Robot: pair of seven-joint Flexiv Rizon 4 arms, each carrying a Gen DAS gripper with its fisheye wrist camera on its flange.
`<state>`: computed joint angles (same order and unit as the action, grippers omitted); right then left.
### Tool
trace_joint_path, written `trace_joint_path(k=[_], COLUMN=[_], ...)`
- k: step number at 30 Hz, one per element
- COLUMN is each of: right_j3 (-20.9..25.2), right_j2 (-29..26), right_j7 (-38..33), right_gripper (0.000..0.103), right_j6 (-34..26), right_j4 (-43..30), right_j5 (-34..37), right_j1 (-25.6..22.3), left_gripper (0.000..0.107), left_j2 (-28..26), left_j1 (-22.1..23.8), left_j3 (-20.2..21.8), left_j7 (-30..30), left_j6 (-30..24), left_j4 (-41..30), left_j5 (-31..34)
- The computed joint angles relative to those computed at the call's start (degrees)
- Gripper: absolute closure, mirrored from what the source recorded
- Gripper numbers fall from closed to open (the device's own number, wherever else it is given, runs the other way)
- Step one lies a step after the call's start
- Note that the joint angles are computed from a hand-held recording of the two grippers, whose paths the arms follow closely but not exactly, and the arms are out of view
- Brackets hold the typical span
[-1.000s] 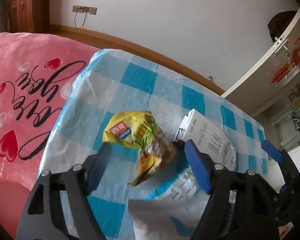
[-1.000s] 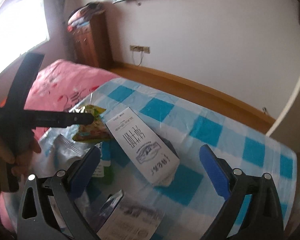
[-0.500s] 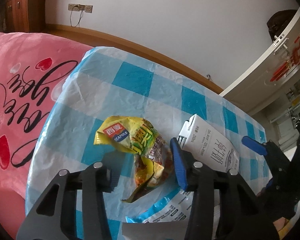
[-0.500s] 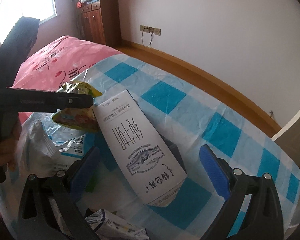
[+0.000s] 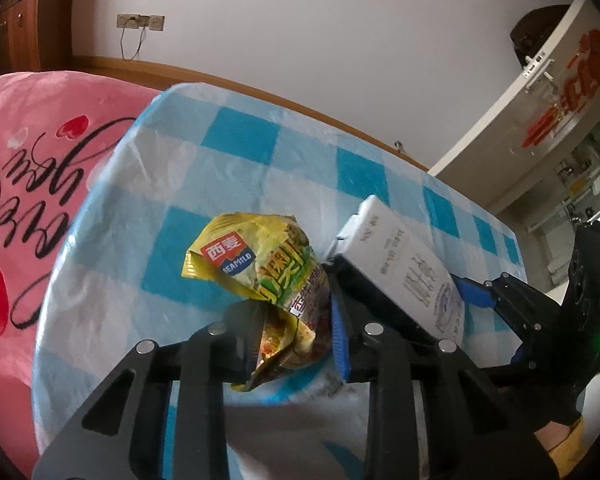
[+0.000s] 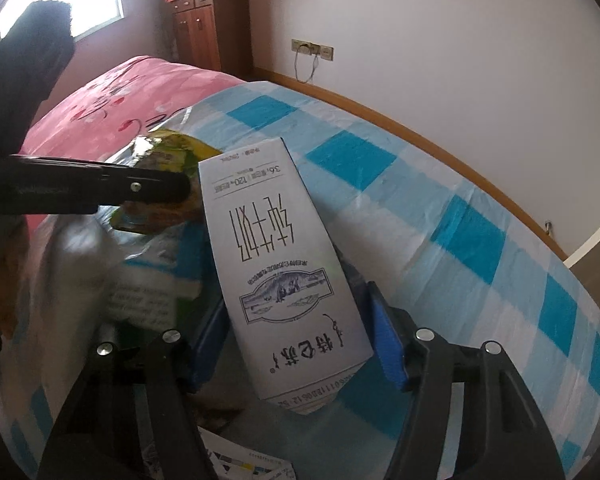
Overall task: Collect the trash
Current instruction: 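Grasp the yellow snack wrapper with left tool while right tool grasps white milk carton, then lift both held items and carry them over the orange bucket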
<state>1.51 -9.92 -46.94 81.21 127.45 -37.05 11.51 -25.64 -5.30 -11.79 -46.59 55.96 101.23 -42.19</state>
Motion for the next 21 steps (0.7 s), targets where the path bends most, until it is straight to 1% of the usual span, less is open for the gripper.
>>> trace_joint_path(k=[1, 2, 4, 8, 11, 14, 18, 21], right_j3=[0.16, -0.64, -0.54, 0.91, 2.60, 4.04, 6.13, 7.94], right_j2=[0.50, 1.51, 2.84, 5.59, 8.15, 11.06, 15.02, 17.78], right_j7=[0.16, 2.35, 5.00, 9.98, 13.66, 21.18, 33.56, 40.25], right_gripper=[0.039, 0.039, 0.040, 0.040, 0.040, 0.040, 0.040, 0.041], right_j6=[0.01, -0.20, -0.26, -0.30, -1.02, -0.77, -0.80, -3.70], right_j4=[0.51, 1.58, 2.99, 5.81, 8.26, 10.86, 13.44, 14.26], right_j5=[-0.29, -3.00, -5.57, -9.53, -12.45, -18.75, -28.50, -33.84], right_j1=[0.20, 0.89, 0.79, -0.47, -1.60, -3.77, -7.25, -8.47], left_gripper=[0.077, 0.077, 0.077, 0.077, 0.078, 0.078, 0.079, 0.079], left_j2=[0.51, 1.11, 2.55, 5.95, 8.85, 11.10, 13.80, 15.50], left_j1=[0.12, 0.14, 0.28, -0.31, -1.04, -2.05, -3.64, -5.12], left_j3=[-0.29, -0.45, -0.71, -0.47, 0.33, 1.43, 2.84, 3.49], left_j7=[0.64, 1.22, 2.66, 6.27, 8.88, 11.30, 14.67, 17.83], left_j6=[0.17, 0.47, 0.15, -0.02, -1.32, -2.50, -3.29, -2.13], left_j4=[0.82, 1.76, 3.86, 8.67, 12.39, 15.30, 18.93, 21.35], left_j5=[-0.59, -1.15, -2.75, -6.63, -9.89, -12.78, -16.57, -20.89])
